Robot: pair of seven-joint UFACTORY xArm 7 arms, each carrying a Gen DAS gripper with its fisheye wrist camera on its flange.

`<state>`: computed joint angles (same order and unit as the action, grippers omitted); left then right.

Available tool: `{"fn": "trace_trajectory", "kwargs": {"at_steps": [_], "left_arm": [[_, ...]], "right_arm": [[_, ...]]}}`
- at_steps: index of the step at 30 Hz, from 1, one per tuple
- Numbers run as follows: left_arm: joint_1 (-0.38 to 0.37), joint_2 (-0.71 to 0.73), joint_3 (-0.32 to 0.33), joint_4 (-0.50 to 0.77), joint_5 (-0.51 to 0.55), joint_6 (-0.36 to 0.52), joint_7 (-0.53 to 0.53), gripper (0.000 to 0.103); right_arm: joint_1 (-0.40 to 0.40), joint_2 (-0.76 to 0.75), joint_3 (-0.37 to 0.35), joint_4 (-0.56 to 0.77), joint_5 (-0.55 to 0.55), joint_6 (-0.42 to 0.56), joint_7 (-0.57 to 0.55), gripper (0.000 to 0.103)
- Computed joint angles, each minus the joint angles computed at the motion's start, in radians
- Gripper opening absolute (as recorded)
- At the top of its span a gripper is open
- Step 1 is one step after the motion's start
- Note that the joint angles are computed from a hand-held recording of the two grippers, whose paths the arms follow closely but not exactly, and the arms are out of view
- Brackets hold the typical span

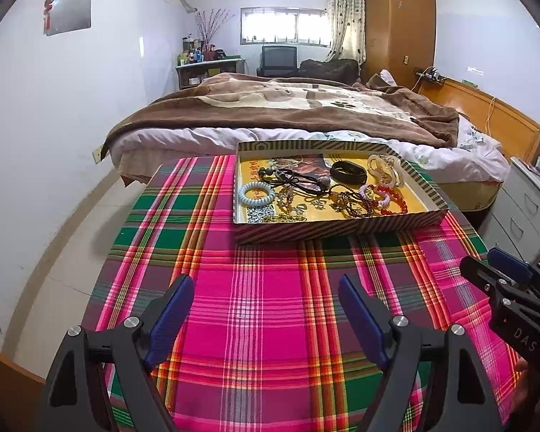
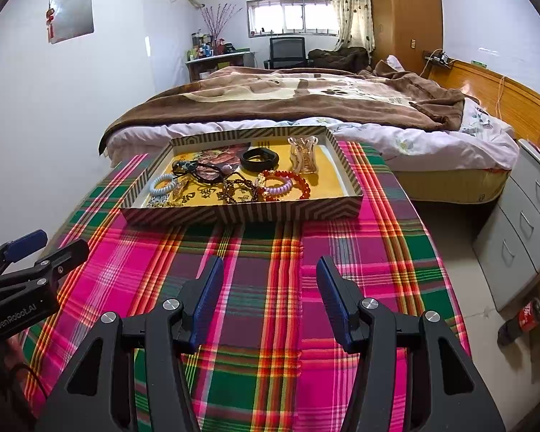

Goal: Organize jewelry

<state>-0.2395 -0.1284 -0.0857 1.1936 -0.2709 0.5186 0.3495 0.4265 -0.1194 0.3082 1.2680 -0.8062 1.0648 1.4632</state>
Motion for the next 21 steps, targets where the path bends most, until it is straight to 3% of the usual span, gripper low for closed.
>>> {"fn": "trace_trajectory", "kwargs": {"at_steps": [21], "left_arm": [[0.006, 0.006, 0.004, -0.004, -0.002, -0.018, -0.011, 0.082]], "right_arm": [[0.002, 0.004, -0.002, -0.004, -0.002, -0.007, 0.005, 0.054]]}}
